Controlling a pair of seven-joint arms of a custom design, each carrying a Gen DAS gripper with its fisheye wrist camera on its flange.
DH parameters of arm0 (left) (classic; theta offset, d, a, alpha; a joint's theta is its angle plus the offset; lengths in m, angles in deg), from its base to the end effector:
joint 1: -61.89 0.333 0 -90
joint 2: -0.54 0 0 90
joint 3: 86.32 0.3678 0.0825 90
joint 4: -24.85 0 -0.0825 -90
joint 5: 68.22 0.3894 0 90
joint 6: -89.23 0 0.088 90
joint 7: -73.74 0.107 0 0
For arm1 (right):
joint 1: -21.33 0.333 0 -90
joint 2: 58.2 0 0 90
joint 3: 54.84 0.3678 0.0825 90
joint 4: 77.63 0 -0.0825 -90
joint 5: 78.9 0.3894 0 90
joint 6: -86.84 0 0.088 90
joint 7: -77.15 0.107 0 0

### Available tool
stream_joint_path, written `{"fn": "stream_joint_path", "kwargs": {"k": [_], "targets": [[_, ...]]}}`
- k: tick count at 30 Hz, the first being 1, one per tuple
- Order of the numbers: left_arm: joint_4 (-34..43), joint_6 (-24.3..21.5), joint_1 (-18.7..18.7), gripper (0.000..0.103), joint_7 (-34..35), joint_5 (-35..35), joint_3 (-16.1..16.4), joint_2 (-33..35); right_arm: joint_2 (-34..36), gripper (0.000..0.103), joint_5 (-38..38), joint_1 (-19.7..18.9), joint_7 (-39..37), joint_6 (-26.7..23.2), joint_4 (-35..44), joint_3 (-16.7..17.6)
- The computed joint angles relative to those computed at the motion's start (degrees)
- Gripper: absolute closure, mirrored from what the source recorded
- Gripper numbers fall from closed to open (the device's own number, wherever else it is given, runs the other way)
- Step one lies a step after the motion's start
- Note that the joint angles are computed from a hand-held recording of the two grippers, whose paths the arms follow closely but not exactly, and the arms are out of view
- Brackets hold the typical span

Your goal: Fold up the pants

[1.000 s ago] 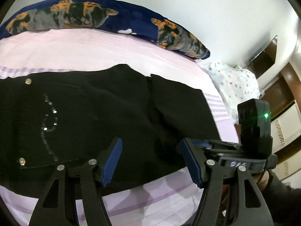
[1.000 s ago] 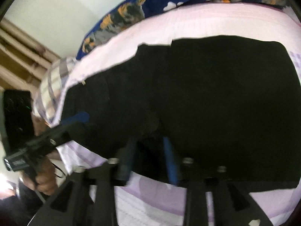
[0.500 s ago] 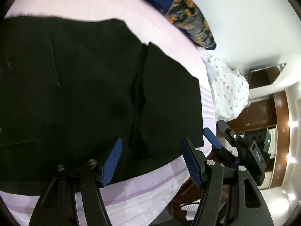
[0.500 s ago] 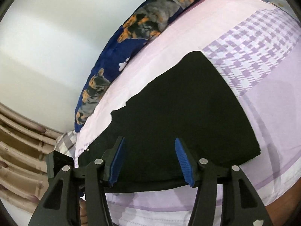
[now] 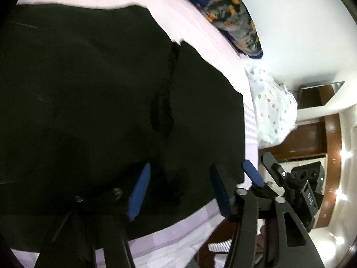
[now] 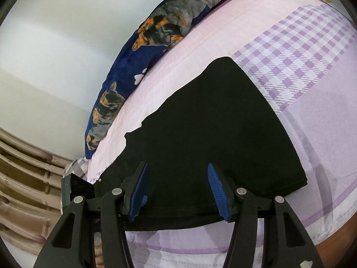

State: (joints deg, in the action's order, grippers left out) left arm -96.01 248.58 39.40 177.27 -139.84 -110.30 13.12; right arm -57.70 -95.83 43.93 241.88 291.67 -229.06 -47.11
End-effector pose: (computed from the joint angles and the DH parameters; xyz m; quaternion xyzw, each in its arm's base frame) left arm 0.4542 -0.4008 0.3933 0.6783 -0.6165 0.3215 0.2374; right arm 0.3920 0.2714 0.3985 -0.4786 0.7594 0.0541 0.4374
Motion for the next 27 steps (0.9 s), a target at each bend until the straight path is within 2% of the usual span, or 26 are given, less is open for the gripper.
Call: {"fn": "stream_joint_path", "kwargs": {"k": [4,6,8,11,13,16,17,20,23,25,27], "targets": [[1.12,-1.61,0.43,0.053,3.47,-5.11,-0.57,1.03,0.04,0.05,0.5,-0.1,0.15,0.53,-0.36,-0.04],[1.01,-2.15,0.51,0.058,3.86,-6.76,-0.28,1.0,0.19,0.05,0.48,-0.12,0.39,0.44,-0.29,-0.01],[0.6,-1.94,0.06,0.083,1.77,-5.66,0.37,1.12,0.43,0.05,-0.48,-0.32,1.3,0.38,-0.08,-0.02],[0.25,-1.21,0.08,0.094,1.87,-7.02,0.26,1.25,0.36,0.05,0.42,-0.21,0.59,-0.44,-0.02,0.22],[0.17,0.67,-1.05,0.096,-0.15,-3.9,0.61,1.09,0.39,0.049,0.68,-0.19,0.8,-0.53,-0.12,0.25],[-0.16,4.1,-3.23,0.097,-6.88,7.43,1.25,0.42,0.13,0.05,1.79,-0.04,0.47,-0.99,-0.4,0.3],[-0.44,4.96,-3.18,0.097,-7.74,9.13,0.87,-0.11,-0.01,0.05,2.31,0.04,0.19,-1.06,-0.53,0.31],[-1.99,6.46,-2.2,0.098,-7.57,10.28,-0.48,-2.12,-0.48,0.05,4.97,0.58,-1.45,-1.21,-0.95,0.43],[-3.87,6.47,-2.29,0.098,-9.6,13.46,-0.23,-3.94,-0.57,0.05,5.45,0.92,-2.05,-1.81,-0.8,0.36],[-4.98,5.49,-2.49,0.098,-13.04,16.76,0.54,-4.15,-0.39,0.05,4.02,0.91,-1.0,-2.96,-0.39,0.19],[-5.18,5.12,-2.13,0.097,-14.03,16.95,0.45,-3.3,-0.21,0.05,-0.34,0.38,2.46,-5.27,0.42,-0.15]]}}
